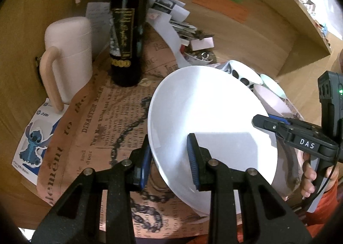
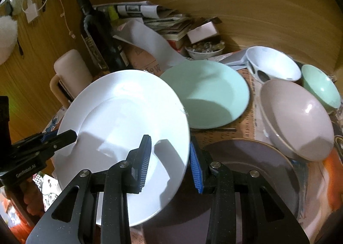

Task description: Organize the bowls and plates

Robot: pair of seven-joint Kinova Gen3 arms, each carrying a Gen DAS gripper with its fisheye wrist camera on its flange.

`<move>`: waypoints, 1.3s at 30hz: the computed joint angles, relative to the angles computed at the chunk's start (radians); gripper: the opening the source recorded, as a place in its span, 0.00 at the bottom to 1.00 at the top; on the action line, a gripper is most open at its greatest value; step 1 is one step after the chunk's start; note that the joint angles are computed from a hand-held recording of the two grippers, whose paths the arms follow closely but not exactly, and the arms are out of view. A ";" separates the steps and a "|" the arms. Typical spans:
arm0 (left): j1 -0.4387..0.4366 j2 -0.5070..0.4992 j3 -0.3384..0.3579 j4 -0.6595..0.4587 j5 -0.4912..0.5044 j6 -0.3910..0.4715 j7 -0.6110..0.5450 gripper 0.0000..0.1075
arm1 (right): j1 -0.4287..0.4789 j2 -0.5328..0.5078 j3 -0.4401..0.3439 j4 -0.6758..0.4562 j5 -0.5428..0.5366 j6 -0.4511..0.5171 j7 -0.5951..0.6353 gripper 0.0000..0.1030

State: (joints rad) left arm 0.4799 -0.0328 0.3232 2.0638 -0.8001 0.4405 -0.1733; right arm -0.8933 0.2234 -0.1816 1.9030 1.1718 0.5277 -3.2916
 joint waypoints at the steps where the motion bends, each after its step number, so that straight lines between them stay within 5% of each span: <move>1: 0.004 0.003 0.006 -0.005 -0.008 0.005 0.009 0.28 | -0.006 -0.008 0.002 0.010 0.012 0.007 -0.016 0.31; 16: 0.141 0.079 -0.014 -0.105 -0.014 0.082 0.010 0.28 | 0.046 -0.111 -0.089 0.159 0.140 0.072 -0.212 0.31; 39: 0.296 0.186 -0.096 -0.187 0.015 0.095 -0.022 0.28 | 0.112 -0.178 -0.140 0.279 0.089 0.067 -0.259 0.31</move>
State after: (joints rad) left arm 0.7758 0.1527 0.2273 1.8769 -0.7853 0.5357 -0.1950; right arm -0.7816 0.0457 -0.3215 2.1824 1.2613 0.5947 -3.5506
